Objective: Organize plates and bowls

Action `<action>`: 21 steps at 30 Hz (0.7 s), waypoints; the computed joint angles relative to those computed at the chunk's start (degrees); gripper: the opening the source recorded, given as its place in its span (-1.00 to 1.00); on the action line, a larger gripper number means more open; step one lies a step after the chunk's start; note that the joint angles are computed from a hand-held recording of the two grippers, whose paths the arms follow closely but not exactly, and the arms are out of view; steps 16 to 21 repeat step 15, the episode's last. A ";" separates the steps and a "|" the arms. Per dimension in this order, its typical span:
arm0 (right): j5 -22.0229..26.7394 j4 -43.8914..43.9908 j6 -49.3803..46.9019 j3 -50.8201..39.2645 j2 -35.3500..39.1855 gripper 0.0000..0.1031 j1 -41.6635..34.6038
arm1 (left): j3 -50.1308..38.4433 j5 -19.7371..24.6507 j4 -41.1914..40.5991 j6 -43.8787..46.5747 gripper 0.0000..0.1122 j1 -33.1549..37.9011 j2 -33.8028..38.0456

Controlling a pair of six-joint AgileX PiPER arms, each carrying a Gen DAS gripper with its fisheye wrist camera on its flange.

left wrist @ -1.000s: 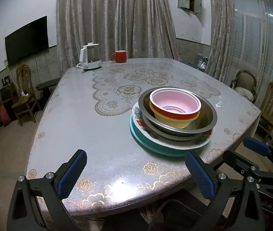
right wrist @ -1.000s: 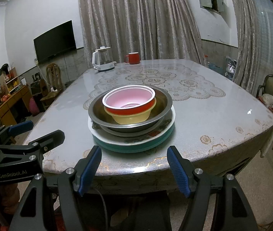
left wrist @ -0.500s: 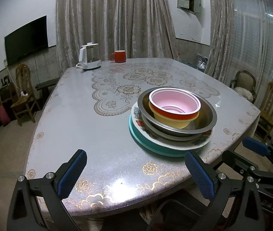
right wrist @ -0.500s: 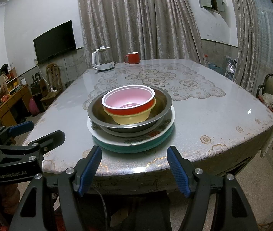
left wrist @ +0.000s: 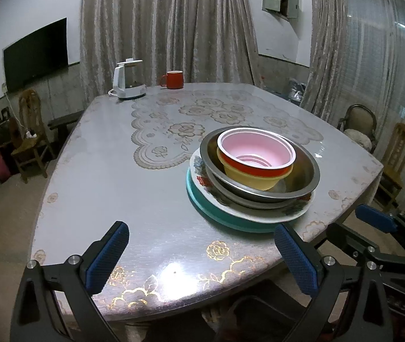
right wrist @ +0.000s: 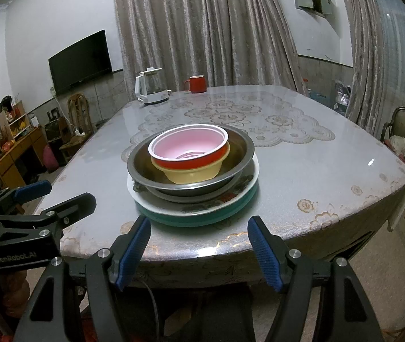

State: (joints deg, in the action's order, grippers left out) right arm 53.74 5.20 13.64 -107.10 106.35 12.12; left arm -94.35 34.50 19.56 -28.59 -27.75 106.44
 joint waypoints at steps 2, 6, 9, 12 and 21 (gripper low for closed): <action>0.08 0.13 -0.06 -0.10 0.14 0.39 -0.09 | -0.85 0.65 -0.39 0.43 0.82 -0.01 0.68; 0.18 0.86 -0.41 -0.30 0.74 0.39 -0.61 | -2.87 2.40 -0.17 0.60 0.82 -0.20 2.11; 0.57 1.53 -0.67 -0.98 1.54 0.39 -1.01 | -4.53 3.52 -0.36 1.25 0.82 -0.20 3.31; 0.95 2.20 -1.02 -1.68 2.42 0.39 -1.49 | -6.69 4.73 -0.77 2.11 0.82 -0.12 4.78; 1.10 2.93 -1.33 -2.60 3.47 0.39 -2.37 | -9.54 6.54 0.20 1.99 0.82 -0.08 6.60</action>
